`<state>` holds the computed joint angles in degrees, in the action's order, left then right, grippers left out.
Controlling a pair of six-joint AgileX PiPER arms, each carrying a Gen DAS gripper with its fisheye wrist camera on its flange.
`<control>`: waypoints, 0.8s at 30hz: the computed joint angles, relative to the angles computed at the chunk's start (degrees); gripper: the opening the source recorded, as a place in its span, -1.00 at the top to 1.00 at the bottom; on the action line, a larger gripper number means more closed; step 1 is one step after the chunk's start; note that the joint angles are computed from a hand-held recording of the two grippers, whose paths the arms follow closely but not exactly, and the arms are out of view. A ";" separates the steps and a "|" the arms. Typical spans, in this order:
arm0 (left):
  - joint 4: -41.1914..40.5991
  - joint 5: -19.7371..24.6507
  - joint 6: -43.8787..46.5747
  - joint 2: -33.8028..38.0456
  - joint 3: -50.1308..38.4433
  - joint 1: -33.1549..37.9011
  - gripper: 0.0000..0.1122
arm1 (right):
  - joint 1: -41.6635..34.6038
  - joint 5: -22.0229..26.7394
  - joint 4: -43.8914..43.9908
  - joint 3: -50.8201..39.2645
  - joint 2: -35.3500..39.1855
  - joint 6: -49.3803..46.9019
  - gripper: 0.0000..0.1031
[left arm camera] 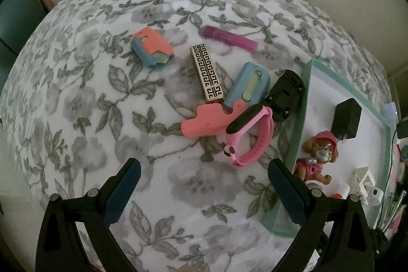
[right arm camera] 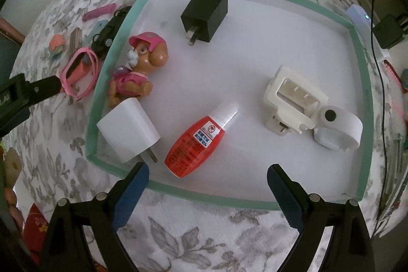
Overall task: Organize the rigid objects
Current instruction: 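Move both grippers back over the loose objects beside the tray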
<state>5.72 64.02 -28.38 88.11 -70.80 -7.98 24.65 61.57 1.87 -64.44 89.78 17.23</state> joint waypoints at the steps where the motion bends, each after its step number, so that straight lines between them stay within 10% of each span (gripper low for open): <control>1: 0.05 0.06 -0.10 0.09 -0.06 0.03 -0.78 | 0.03 -0.08 0.00 0.17 -0.13 0.02 -0.85; 24: -6.79 -4.72 8.05 -0.84 -0.81 13.61 -0.78 | 4.81 -15.20 0.81 -4.58 -4.21 5.09 -0.85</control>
